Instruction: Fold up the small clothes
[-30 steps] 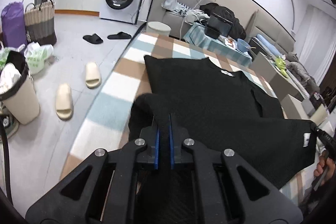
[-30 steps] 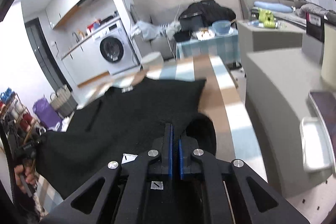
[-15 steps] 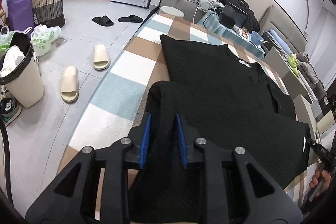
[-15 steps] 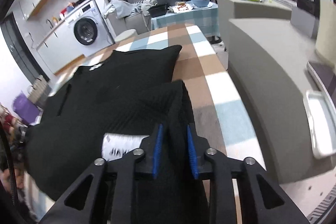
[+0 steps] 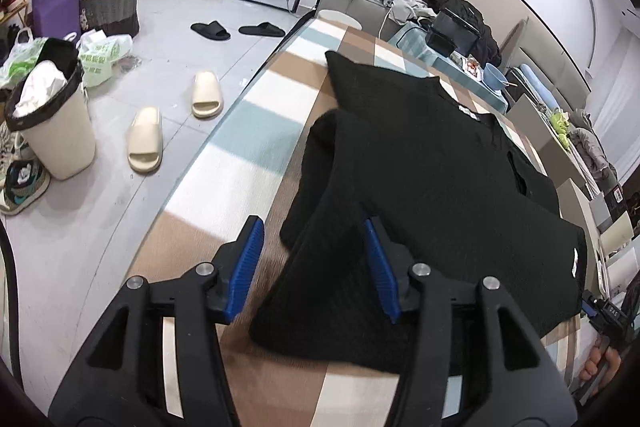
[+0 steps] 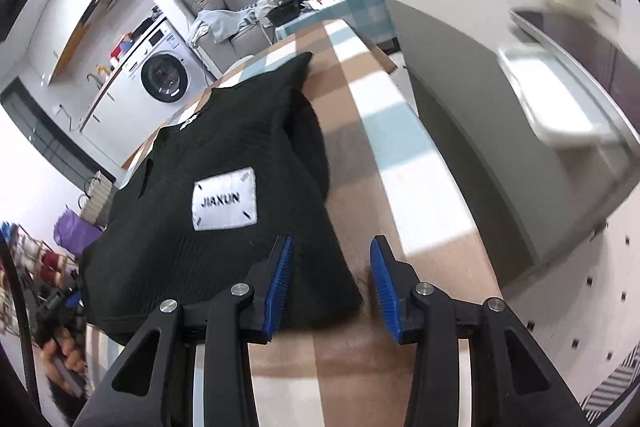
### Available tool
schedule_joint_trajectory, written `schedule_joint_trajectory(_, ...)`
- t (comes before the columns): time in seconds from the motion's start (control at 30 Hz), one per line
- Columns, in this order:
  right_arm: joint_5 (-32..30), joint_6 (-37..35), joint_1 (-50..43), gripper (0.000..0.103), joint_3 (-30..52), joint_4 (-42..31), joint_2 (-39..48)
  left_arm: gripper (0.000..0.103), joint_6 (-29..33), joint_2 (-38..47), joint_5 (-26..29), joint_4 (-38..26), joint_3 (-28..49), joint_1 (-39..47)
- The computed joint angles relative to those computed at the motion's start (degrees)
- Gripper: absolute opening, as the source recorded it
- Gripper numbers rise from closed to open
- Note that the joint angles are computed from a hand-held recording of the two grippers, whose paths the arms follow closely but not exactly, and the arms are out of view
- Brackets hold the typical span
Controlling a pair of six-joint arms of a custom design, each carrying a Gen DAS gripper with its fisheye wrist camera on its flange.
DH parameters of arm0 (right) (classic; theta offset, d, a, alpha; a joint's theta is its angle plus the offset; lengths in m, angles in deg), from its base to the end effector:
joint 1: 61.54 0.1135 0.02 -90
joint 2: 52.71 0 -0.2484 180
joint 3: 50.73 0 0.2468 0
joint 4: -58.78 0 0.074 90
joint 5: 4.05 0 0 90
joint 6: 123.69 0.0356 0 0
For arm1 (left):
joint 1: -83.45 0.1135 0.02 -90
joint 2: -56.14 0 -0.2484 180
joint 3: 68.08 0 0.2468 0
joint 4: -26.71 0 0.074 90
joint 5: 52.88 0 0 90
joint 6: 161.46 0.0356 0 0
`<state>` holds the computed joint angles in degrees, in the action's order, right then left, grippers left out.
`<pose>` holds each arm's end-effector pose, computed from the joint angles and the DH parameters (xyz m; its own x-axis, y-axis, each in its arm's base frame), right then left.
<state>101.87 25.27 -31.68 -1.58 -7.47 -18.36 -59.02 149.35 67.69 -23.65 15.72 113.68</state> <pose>0.1098 0.0518 0.2321 -0.6329 0.5867 -0.5051 0.4107 0.8075 0.4233 0.2943 0.1505 0.2307 -0.7747 -0.2368 -0.5863 -0.0465 0.9461 -0.3207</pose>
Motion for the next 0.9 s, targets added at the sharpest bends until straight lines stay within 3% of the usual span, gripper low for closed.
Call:
schedule_joint_trajectory(0.13, -1.44, 2.97, 0.61, 0.042, -2.61, -0.11, -4.63, 0.049, 0.99, -0.51, 0.43, -0.65, -1.72, 1.31)
schedule_joint_trajectory(0.4, -0.88, -0.75, 1.13, 0.039, -0.91, 5.09, 1.70, 0.049, 2.46, -0.33, -0.92, -2.40, -1.89, 0.45)
schedule_joint_trajectory(0.47, -0.15, -1.75, 1.90, 0.025, -0.60, 5.91, 2.48, 0.049, 2.57, 0.05, -1.45, -2.43, -1.66, 0.06)
schedule_joint_trajectory(0.5, 1.31, -2.01, 2.98, 0.012, -0.36, 5.95, 2.63, 0.049, 2.78, 0.18, -1.65, -2.30, -1.66, -0.10)
schedule_joint_trajectory(0.57, 4.84, -2.05, 6.06, 0.007, 0.19, 5.63, 1.70, 0.049, 2.99, 0.18, -1.87, -2.07, -1.82, -0.40)
schedule_joint_trajectory(0.67, 6.69, -1.99, 6.81, 0.006, 1.12, 4.79, 1.73, 0.049, 2.91, 0.61, -1.59, -1.79, -1.49, -0.57)
schedule_joint_trajectory(0.8, 3.69, -3.19, 3.92, 0.006, 2.03, 3.37, 4.20, 0.049, 3.25, 1.37, -0.79, -1.94, -0.73, -0.49)
schedule_joint_trajectory(0.87, 4.05, -3.27, 4.09, 0.015, 2.69, 2.96, 4.88, 0.049, 3.39, 1.90, -0.16, -2.20, -0.21, -0.55)
schedule_joint_trajectory(0.9, 3.70, -3.67, 3.60, 0.022, 2.56, 3.66, 4.49, 0.042, 3.51, 2.09, 0.35, -2.16, -0.09, -0.53)
